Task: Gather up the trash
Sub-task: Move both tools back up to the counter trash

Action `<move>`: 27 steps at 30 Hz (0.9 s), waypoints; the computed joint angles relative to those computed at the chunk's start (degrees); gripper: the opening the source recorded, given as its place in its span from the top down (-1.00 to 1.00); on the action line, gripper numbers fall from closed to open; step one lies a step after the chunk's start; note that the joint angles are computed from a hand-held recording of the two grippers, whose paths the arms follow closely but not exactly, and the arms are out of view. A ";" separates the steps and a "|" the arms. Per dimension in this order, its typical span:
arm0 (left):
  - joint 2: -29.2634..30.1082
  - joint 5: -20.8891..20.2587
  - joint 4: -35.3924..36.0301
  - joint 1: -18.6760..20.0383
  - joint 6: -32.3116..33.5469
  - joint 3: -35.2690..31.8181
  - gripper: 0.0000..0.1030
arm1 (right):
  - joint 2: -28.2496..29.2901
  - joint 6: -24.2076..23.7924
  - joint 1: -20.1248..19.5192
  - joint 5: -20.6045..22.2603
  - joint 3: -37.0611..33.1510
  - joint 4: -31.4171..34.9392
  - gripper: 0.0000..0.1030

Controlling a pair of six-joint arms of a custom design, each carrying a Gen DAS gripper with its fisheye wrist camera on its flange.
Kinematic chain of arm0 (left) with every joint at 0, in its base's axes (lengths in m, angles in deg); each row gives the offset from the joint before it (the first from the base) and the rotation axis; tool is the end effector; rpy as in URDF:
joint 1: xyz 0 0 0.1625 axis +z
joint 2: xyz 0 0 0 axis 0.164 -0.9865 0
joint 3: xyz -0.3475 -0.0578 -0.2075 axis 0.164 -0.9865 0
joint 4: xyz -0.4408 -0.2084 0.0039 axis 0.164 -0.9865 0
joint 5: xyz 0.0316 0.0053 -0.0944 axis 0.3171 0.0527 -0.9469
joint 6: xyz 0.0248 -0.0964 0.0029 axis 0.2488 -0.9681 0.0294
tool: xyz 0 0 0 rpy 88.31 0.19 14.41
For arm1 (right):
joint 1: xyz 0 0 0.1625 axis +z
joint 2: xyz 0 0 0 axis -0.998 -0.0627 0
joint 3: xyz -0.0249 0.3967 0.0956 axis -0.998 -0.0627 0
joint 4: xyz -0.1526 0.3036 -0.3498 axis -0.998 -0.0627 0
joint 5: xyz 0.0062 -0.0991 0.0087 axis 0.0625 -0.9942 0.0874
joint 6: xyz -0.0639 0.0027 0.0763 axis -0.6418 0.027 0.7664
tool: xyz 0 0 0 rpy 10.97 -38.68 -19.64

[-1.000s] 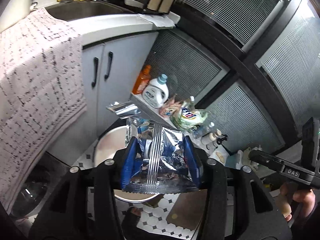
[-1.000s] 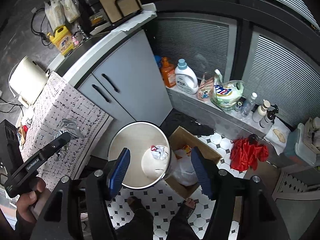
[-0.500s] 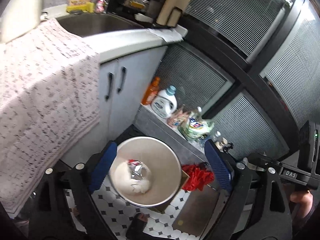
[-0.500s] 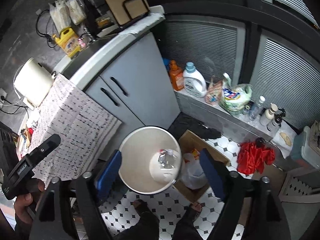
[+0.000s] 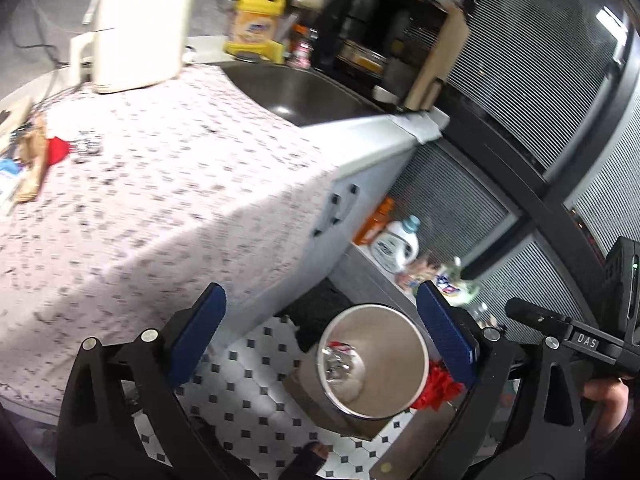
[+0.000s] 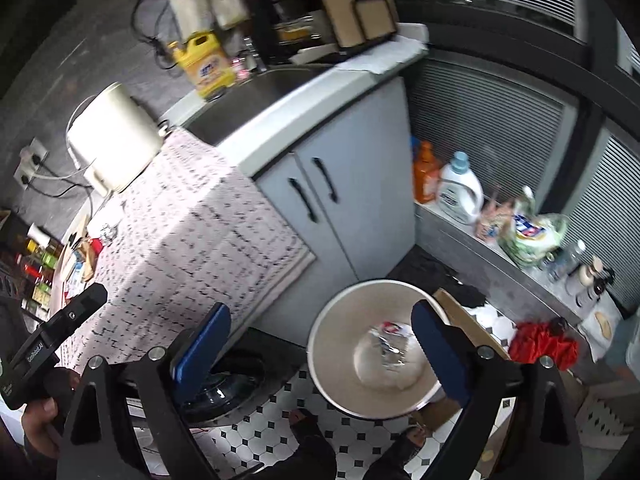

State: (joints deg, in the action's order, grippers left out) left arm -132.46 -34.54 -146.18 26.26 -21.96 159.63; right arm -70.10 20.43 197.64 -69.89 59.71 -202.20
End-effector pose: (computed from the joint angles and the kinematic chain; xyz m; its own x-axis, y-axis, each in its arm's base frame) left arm -0.2380 -0.4293 0.3068 -0.8891 -0.0425 -0.4556 0.2878 0.7221 -0.6290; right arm 0.2746 -0.4770 0.2510 -0.8857 -0.1071 0.4517 -0.3328 0.8249 -0.4570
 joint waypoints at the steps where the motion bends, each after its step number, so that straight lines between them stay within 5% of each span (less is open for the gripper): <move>1: -1.30 0.55 0.97 0.16 -0.42 0.25 -0.85 | 1.03 0.03 0.56 -0.03 -0.50 -0.35 -0.81; 27: -28.06 18.38 26.65 6.23 -13.07 0.29 -0.88 | 27.85 -0.11 12.23 3.82 -19.86 2.85 -0.85</move>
